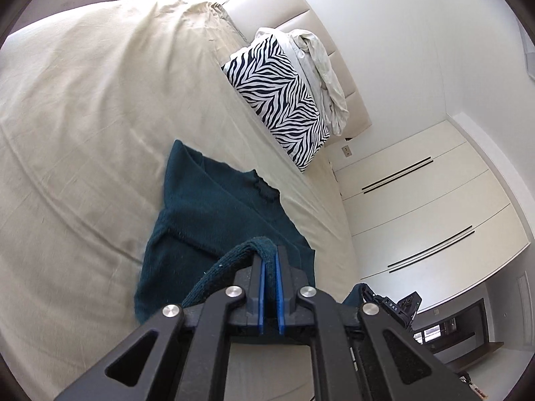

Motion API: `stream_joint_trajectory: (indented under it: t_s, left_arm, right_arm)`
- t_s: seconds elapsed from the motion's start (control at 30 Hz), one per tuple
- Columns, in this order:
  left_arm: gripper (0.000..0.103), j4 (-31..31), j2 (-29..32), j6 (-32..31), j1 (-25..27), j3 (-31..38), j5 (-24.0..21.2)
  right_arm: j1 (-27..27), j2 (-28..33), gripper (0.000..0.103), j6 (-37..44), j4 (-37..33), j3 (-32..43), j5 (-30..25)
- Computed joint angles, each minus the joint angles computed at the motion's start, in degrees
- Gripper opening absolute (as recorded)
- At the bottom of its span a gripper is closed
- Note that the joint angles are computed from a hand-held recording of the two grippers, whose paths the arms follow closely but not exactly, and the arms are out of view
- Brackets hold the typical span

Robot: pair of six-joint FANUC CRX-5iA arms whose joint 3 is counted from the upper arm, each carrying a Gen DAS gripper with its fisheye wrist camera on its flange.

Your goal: Fold small clothes

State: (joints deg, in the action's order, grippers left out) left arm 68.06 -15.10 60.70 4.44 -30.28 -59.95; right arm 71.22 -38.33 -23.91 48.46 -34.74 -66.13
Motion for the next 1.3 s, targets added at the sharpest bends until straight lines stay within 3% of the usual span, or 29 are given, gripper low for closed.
stream_joint_trajectory:
  t_s: [0.2,0.37,0.63,0.9,0.93,0.97,1.0,1.07,1.13,1.17,1.3]
  left_arm:
    - [0.006,-0.07,10.47,1.81,-3.81,7.22,4.87]
    - [0.006,-1.36,17.93,3.47,-5.93,12.58,9.39]
    - [0.007,-4.87,26.89,6.47,-7.7,18.99,12.62]
    - [0.009,-10.95,29.83,9.7,-7.25,21.44,12.41]
    - [0.017,-11.83,29.73,10.08,-7.17,21.56,12.12]
    - [0.036,-11.95,29.2,9.79,-7.12,21.2,12.22]
    - [0.046,-11.01,28.28,8.68,-7.03,20.25,12.54]
    - [0.08,-11.44,25.19,8.67,-6.88,18.23,15.26]
    - [0.085,-12.81,22.03,8.56,-6.84,16.51,18.32]
    - [0.085,-12.29,20.94,6.75,-6.9,15.67,18.47]
    - [0.077,-16.77,18.26,4.96,-7.97,14.14,18.23]
  right_arm:
    - [-17.1,7.5,0.007,9.33,-6.19,3.17,12.06]
    - [-27.01,14.78,0.007,15.75,-11.83,6.2,18.08]
    - [-35.66,23.53,0.007,16.29,-13.85,7.52,24.36]
    - [-40.11,25.76,0.007,14.48,-12.47,6.35,27.01]
    - [-40.33,25.3,0.007,15.04,-12.61,5.82,28.32]
    - [-40.38,25.11,0.007,16.01,-12.76,5.57,29.26]
    - [-39.64,24.64,0.008,17.0,-12.74,5.6,28.14]
    - [-38.4,25.2,0.015,21.11,-13.04,6.88,25.45]
    - [-36.66,25.49,0.047,26.01,-14.49,8.39,22.71]
    - [-35.77,25.78,0.055,27.75,-15.12,9.18,21.35]
    - [-33.65,28.13,0.058,33.99,-15.32,11.7,18.66]
